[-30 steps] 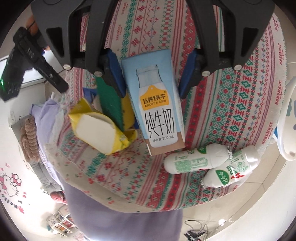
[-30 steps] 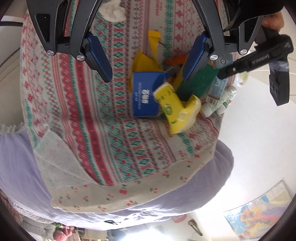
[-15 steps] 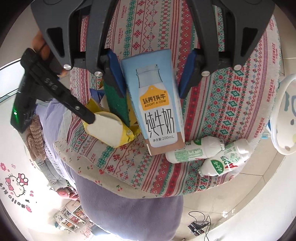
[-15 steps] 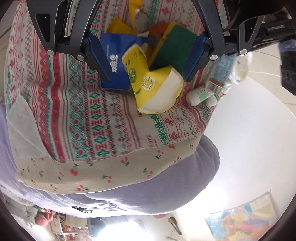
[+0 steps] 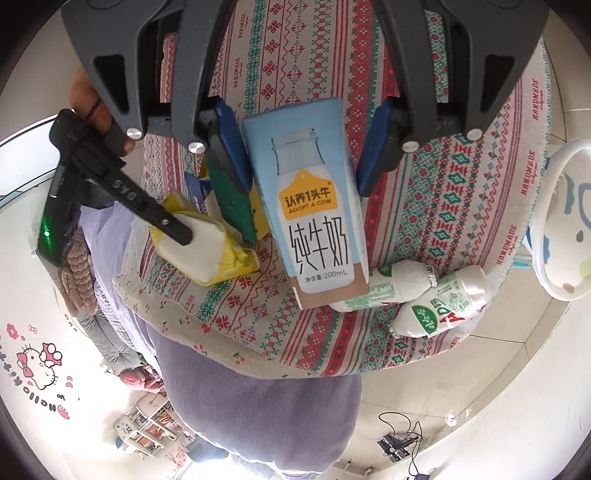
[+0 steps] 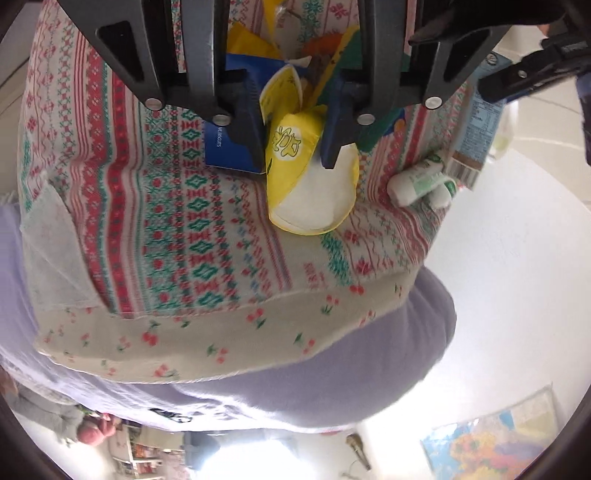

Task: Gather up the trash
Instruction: 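Lift the carton with the left gripper while the right gripper grasps the yellow wrapper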

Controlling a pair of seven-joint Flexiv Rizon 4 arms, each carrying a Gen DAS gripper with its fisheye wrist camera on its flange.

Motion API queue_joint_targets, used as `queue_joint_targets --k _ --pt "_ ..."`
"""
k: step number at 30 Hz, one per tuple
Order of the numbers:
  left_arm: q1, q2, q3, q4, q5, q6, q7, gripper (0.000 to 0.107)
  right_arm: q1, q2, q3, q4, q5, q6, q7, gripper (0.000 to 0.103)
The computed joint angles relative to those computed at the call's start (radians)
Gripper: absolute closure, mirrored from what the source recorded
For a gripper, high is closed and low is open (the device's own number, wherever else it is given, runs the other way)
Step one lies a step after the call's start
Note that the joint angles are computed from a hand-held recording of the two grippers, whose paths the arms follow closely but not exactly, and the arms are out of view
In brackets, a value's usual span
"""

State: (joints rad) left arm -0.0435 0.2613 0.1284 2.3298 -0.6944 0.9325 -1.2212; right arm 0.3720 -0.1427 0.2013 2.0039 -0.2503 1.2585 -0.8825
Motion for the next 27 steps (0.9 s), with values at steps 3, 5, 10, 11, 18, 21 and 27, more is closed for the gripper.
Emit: queue_joint_targets --k 3,5,10,11,18,21,27 --pt "-0.005 0.005 0.003 0.002 -0.012 0.008 0.017 0.047 0.005 0.031 -0.029 0.042 -0.085 0.056 0.092 0.077" --pt "-0.006 0.008 0.004 0.002 -0.015 0.015 0.027 0.047 -0.002 0.046 -0.033 0.061 -0.116 0.085 0.131 0.077" --pt "-0.001 0.012 0.013 0.001 -0.026 0.023 0.041 0.047 -0.011 0.078 -0.045 0.108 -0.257 0.148 0.246 0.078" --pt "0.001 0.014 0.015 0.001 -0.027 0.025 0.042 0.047 -0.013 0.082 -0.043 0.113 -0.278 0.157 0.260 0.078" --pt "0.024 0.027 0.032 0.003 -0.019 0.036 0.053 0.047 -0.023 0.102 -0.030 0.137 -0.433 0.222 0.354 0.078" --pt "0.044 0.032 0.043 0.003 -0.003 0.034 0.051 0.047 -0.009 0.092 -0.015 0.125 -0.441 0.219 0.342 0.078" --pt "0.125 0.038 0.072 -0.012 0.089 0.001 -0.011 0.047 0.043 0.070 0.011 0.105 -0.419 0.194 0.300 0.078"
